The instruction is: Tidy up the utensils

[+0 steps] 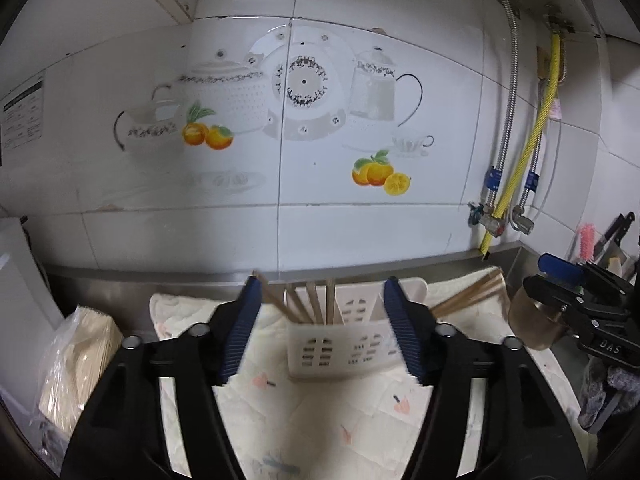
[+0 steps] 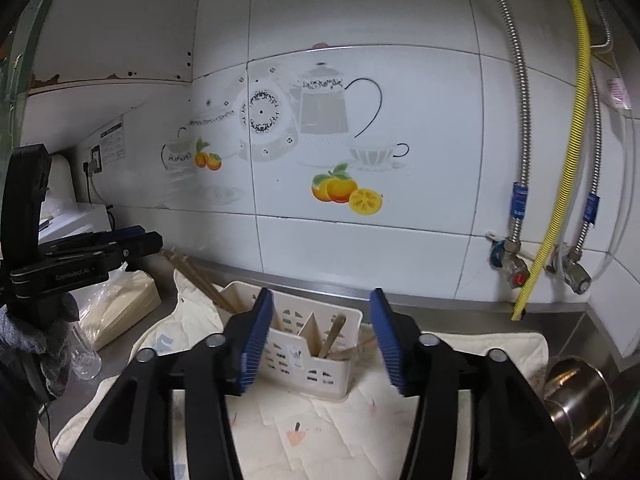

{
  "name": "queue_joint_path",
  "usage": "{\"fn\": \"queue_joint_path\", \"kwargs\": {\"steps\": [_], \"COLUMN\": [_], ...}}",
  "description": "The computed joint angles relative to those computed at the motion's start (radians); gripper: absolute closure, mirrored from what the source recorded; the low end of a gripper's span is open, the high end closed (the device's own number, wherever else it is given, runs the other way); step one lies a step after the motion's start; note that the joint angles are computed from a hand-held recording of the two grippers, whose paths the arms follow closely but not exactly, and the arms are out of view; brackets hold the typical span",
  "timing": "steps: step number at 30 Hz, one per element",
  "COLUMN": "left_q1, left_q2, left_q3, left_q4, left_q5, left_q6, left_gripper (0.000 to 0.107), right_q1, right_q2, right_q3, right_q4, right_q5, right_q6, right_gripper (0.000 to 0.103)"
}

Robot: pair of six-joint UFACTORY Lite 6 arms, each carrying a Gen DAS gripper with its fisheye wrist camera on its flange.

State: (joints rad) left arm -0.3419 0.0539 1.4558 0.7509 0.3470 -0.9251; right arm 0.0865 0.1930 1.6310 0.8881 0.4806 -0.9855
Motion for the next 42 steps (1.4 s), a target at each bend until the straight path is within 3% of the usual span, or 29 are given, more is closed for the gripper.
{"fn": "queue_joint_path", "kwargs": {"steps": [4, 11, 19, 24, 31, 35, 42], "left_q1": [-0.04, -0.106, -0.163, -0.189, -0.247, -0.254, -0.265], "left_q2": [-0.094, -0.225, -0.32, -0.353, -0.389, -0.413, -0.427], "left_q3": [-0.146, -0.379, -0.53, -0.592, -0.665, -0.688, -0.709], "left_q4": [0.177, 0.399, 0.496, 0.512, 0.53, 0.525, 0.512], "left_q5": [0.019, 0.065, 0.146, 0.189, 0.263, 0.268, 0.267], "left_q6": [-0.185, -0.461, -0.629, -0.68, -0.741, -0.753, -0.748], "left_gripper": [0.027, 0.013, 0.009, 0.009, 0.009, 0.009, 0.009], "right_q1": [0.003, 0.029, 0.051, 0.078, 0.077, 0.1, 0.102], "right_q2": [-0.1, -0.231, -0.339, -0.374, -0.397, -0.4, -0.401], "right_q3": [-0.146, -0.374, -0.57, -0.643, -0.713, -0.735, -0.756], "right_q4": [0.03, 0.045, 0.087, -0.039, -0.031, -0.152, -0.192], "right_q5": [-0.023, -0.091, -0.156, -0.231, -0.246, -0.285, -0.293], "right_q6": [-0.046, -0.083, -0.111, 0.016, 0.037, 0.152, 0.19], "right_gripper": [0.028, 0.014, 0.01, 0.009, 0.008, 0.008, 0.008]}}
